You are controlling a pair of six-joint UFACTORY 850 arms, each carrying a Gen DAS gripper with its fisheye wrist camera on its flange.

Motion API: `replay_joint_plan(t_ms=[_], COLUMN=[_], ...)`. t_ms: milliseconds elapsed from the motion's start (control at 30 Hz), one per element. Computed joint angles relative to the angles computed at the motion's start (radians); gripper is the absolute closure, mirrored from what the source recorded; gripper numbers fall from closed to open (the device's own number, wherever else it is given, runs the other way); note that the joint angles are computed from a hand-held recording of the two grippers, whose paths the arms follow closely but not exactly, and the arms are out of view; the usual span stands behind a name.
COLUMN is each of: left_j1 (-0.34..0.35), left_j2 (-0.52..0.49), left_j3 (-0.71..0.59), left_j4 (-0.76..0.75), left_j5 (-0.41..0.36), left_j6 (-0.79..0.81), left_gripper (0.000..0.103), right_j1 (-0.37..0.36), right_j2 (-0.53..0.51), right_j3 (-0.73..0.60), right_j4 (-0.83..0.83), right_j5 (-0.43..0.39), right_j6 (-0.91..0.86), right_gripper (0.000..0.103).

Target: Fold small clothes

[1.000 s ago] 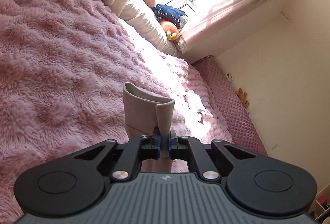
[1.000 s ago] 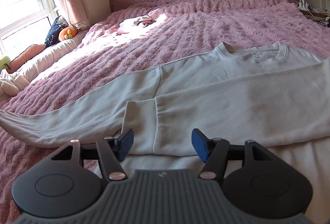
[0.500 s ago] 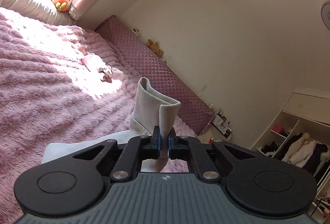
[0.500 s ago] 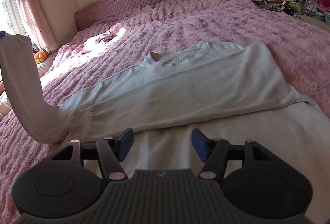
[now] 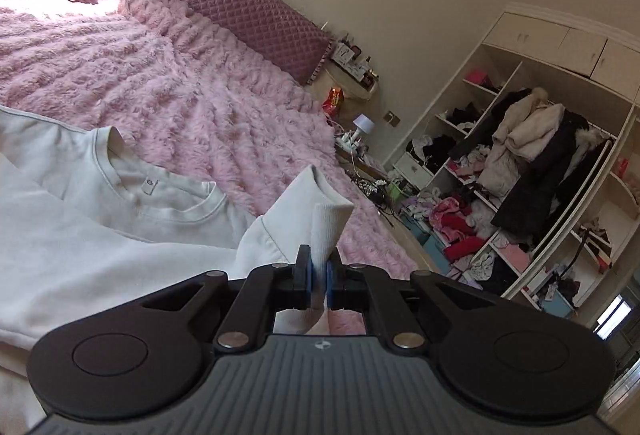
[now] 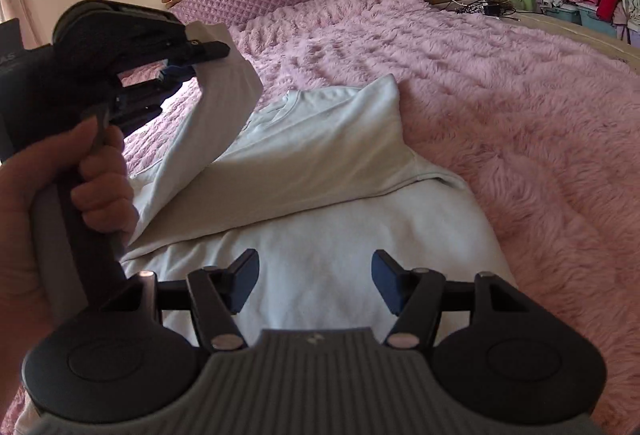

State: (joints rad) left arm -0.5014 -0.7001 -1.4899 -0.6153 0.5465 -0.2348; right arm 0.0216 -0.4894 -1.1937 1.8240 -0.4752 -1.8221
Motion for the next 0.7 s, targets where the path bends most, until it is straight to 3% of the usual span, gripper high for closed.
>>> replay_joint_plan(t_ms=[100, 167, 267, 333, 367, 400, 500, 700], left_j1=[-0.015, -0.017, -0.024, -0.032, -0.034, -0.037, -0.039, -0.029], left_j2=[-0.102, -0.142, -0.138, -0.097, -0.069, -0.031, 0.081, 0.299], left_j3=[-0.138, -0.199, -0.197, -0.156, -0.123, -0.076, 0.069, 0.358], left_j4=[-0.147, -0.258, -0.25, -0.18, -0.131, -0.094, -0.116, -0.513], left_j5=[-0.14, -0.227, -0.264, -0.248, -0.234, -0.205, -0.113, 0.081], left_j6=[0.208, 0.329, 0.328, 0.279, 0.244, 0.226, 0.287, 0.707], left_gripper=[0.095, 0.081, 0.08, 0.073, 0.059, 0.052, 0.047, 0.041], right_j1=[-0.025, -0.038, -0.051, -0.056, -0.057, -0.059, -0.061, -0.03], right_j2=[-0.009, -0.013, -0.017, -0.03, -0.04, -0.055, -0.121, -0.315], right_j3=[-0.005, -0.008, -0.017, -0.04, -0.059, -0.082, -0.186, -0.487], right_j4=[-0.027, -0.031, 0.005, 0.059, 0.079, 0.085, 0.061, -0.155], right_j5=[0.004, 0.011, 0.022, 0.027, 0.027, 0.023, -0.033, -0.135], right_j6=[0.029, 0.039, 0.004, -0.044, -0.056, -0.051, 0.0, 0.251], right_gripper=[0.044, 0.044, 0.044, 0.044, 0.044, 0.044, 0.044, 0.044])
